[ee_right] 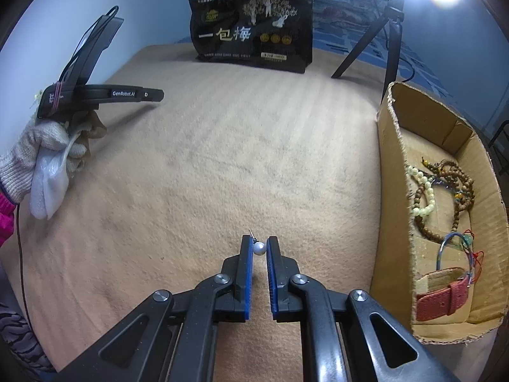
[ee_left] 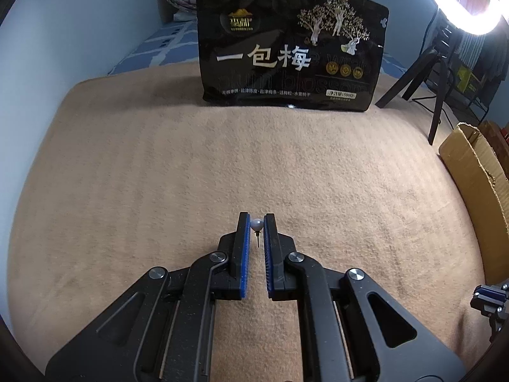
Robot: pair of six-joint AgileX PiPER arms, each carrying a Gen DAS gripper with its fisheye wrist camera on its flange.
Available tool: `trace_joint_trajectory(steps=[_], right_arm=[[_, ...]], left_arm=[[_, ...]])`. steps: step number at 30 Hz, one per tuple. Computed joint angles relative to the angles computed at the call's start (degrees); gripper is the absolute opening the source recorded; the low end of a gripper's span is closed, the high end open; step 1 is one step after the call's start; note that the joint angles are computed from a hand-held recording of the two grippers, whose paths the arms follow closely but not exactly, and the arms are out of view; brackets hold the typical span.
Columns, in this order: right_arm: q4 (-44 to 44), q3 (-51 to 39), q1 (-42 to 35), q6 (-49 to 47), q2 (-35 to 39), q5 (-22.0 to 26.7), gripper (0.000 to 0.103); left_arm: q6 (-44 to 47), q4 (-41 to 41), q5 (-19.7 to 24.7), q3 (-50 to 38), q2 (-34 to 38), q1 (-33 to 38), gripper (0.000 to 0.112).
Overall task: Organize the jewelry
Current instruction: 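Close the left tool on its pearl earring while the right tool grips the other pearl, then carry both pearl earrings in the two tools over the cardboard box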
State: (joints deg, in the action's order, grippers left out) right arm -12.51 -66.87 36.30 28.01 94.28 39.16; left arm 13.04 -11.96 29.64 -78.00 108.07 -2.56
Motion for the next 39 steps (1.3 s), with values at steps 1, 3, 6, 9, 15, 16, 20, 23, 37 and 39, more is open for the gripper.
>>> trace_joint_trajectory(steps=[1, 3, 6, 9, 15, 16, 20, 23, 37, 39], right_arm=[[-0.18, 0.18, 0.10, 0.21, -0.34, -0.05, 0.006], [-0.63, 0.53, 0.30, 0.64, -1.44, 0.01, 0.006], [-1.38, 0.70, 0.45, 1.17, -2.92, 0.21, 0.006], [-2.35, 1.28, 0.58, 2.04, -5.06, 0.45, 0.006], [-4.33, 2.35, 0.46, 3.53, -9.17, 1.30, 0.006], [-4.79, 2.70, 0.53, 3.98, -10.16, 1.60, 0.006], [-5.57, 2.88, 0.00, 4.49, -12.25, 2.37, 0.006], [-6.23, 3.08, -0.54, 5.01, -13.99, 3.10, 0.006], [-4.50, 6.61, -8.31, 2.44, -23.39, 4.92, 0.006], [-3.86, 7.15, -9.79, 1.50, -24.39, 5.08, 0.006]], left_arm=[[-0.19, 0.27, 0.09, 0.06, -0.35, -0.09, 0.006], [-0.26, 0.31, 0.34, 0.23, -1.21, -0.31, 0.006], [-0.83, 0.71, 0.71, 0.40, -2.50, -0.70, 0.006], [-1.38, 0.70, 1.25, 0.55, -4.20, -1.29, 0.006], [-3.09, 0.92, 2.50, 0.55, -7.38, -3.43, 0.006], [-3.22, 0.89, 2.58, 0.68, -7.93, -3.84, 0.006], [-4.30, 1.24, 3.14, 0.76, -9.78, -6.07, 0.006], [-5.42, 1.72, 3.53, 0.52, -10.92, -7.92, 0.006], [-13.68, 5.61, 5.17, -2.55, -13.34, -18.81, 0.006], [-15.24, 6.30, 5.22, -3.48, -12.90, -20.51, 0.006]])
